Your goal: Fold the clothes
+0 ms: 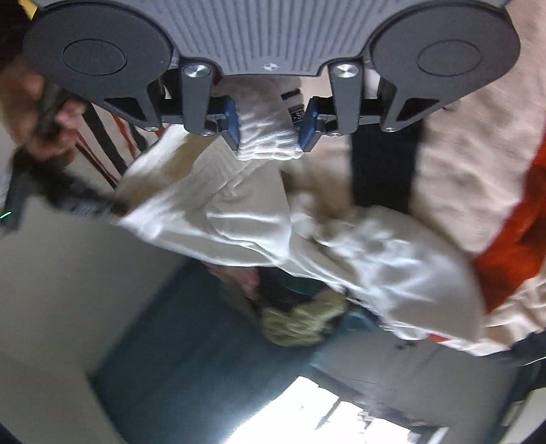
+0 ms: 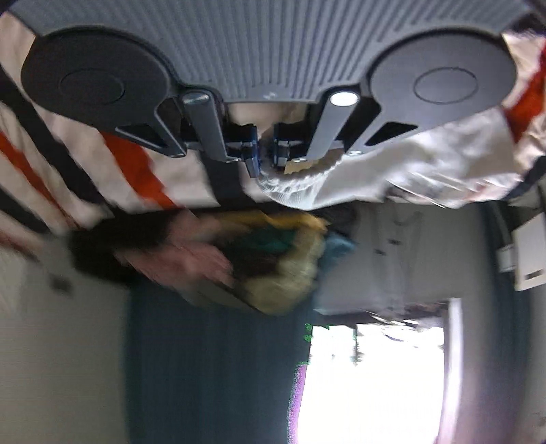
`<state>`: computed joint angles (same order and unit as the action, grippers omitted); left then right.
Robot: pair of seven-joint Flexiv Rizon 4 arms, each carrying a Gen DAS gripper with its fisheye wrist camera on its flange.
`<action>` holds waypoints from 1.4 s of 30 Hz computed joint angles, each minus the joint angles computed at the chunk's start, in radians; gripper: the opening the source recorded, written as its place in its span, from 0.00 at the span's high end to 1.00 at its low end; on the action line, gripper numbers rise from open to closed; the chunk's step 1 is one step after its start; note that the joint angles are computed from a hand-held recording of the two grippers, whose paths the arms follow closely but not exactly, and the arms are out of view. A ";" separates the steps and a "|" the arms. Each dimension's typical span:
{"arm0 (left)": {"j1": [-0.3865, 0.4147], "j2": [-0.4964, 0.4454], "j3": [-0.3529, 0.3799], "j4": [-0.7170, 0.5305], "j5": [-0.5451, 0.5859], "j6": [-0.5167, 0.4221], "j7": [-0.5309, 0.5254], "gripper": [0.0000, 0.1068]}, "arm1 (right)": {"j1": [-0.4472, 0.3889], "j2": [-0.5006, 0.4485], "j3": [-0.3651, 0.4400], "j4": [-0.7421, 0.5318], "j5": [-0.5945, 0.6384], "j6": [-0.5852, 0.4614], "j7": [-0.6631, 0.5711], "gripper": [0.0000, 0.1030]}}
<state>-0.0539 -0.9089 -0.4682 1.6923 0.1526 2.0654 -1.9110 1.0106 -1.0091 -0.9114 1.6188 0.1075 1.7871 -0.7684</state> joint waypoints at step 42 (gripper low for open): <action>-0.404 0.070 0.344 0.060 -0.588 0.116 0.100 0.76 | 0.011 -0.105 -0.002 -0.261 0.240 0.101 -0.245 0.91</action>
